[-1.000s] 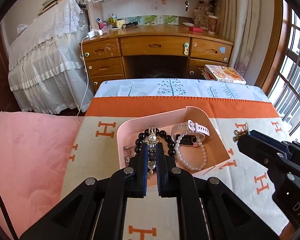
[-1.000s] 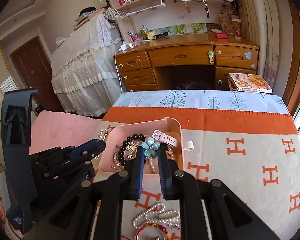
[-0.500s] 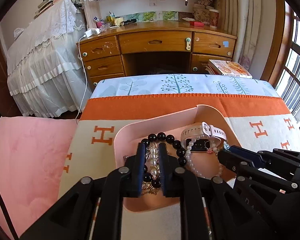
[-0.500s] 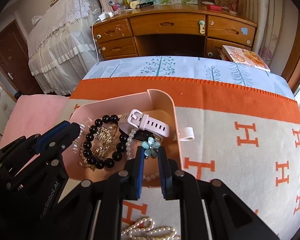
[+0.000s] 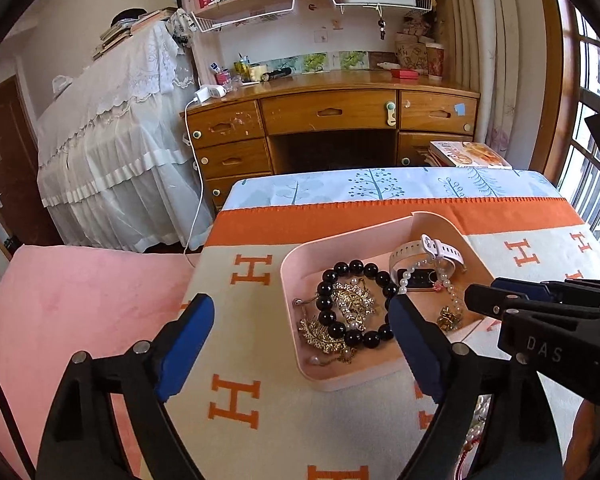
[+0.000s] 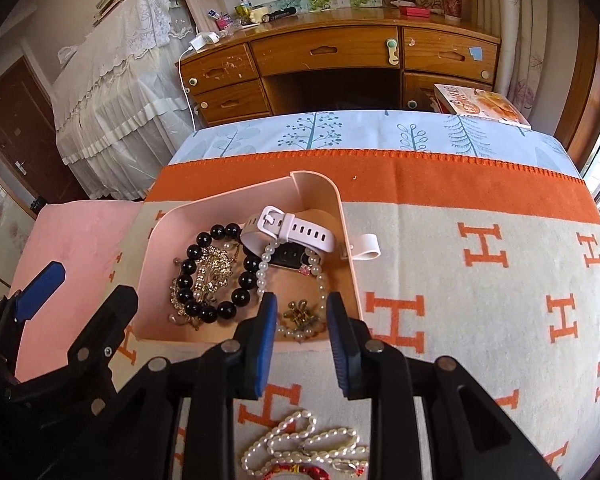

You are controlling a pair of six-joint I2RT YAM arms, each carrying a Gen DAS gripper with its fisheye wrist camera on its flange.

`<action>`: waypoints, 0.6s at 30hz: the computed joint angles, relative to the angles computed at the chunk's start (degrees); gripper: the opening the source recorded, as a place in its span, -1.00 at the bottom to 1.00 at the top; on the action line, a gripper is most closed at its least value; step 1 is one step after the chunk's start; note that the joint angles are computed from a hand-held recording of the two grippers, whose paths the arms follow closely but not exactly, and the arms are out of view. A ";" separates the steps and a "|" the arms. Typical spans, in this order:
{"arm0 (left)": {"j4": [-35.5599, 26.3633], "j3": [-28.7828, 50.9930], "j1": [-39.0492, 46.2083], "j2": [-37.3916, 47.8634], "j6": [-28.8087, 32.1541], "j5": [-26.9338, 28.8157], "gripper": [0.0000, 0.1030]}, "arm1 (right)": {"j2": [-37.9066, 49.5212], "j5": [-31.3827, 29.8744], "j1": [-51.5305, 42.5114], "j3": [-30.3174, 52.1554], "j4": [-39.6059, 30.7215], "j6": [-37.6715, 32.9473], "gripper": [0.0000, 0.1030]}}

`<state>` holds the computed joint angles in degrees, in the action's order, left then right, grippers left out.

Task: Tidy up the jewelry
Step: 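Withdraw both tools and move toward the red string bracelet and pearl necklace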

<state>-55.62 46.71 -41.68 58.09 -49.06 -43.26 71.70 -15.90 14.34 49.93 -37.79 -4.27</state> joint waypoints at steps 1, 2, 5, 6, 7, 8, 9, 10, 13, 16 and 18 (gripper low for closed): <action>-1.36 0.30 -1.14 -0.33 -1.37 -0.52 0.70 | -1.00 -0.42 -0.33 -0.31 -0.60 -0.20 -0.49; -2.87 0.60 -2.57 -0.60 -3.10 -1.11 0.70 | -1.80 -0.92 -0.64 -0.42 -1.24 -0.39 -0.49; -7.66 1.72 -7.11 -1.10 -8.74 -2.97 0.70 | -5.46 -2.02 -1.52 -1.35 -3.44 -1.30 -0.49; -9.40 2.11 -8.74 -1.21 -10.92 -3.47 0.70 | -6.90 -2.42 -1.88 -1.71 -4.30 -1.79 -0.49; -10.77 2.45 -9.98 -1.40 -12.55 -3.76 0.70 | -8.33 -2.80 -2.25 -1.98 -5.23 -2.33 -0.49; -12.33 2.88 -11.53 -1.51 -14.56 -4.04 0.70 | -10.02 -3.34 -2.82 -2.32 -6.30 -2.99 -0.49; -14.10 3.39 -13.30 -1.45 -16.98 -4.37 0.70 | -11.67 -3.84 -3.19 -2.65 -7.28 -3.42 -0.49; -16.05 3.98 -15.23 -1.19 -19.64 -4.76 0.71 | -13.42 -4.70 -4.12 -3.00 -8.51 -4.38 -0.49; -23.06 5.97 -22.01 0.08 -29.49 -5.91 0.71 | -18.13 -6.55 -6.80 -3.51 -12.37 -7.23 -0.49; -29.04 7.76 -28.94 1.23 -38.80 -6.18 0.71 | -22.98 -8.59 -10.38 -4.01 -16.43 -10.80 -0.48; -32.63 9.07 -33.29 2.39 -44.61 -6.21 0.71 | -25.59 -10.33 -13.53 -3.95 -19.50 -13.80 -0.48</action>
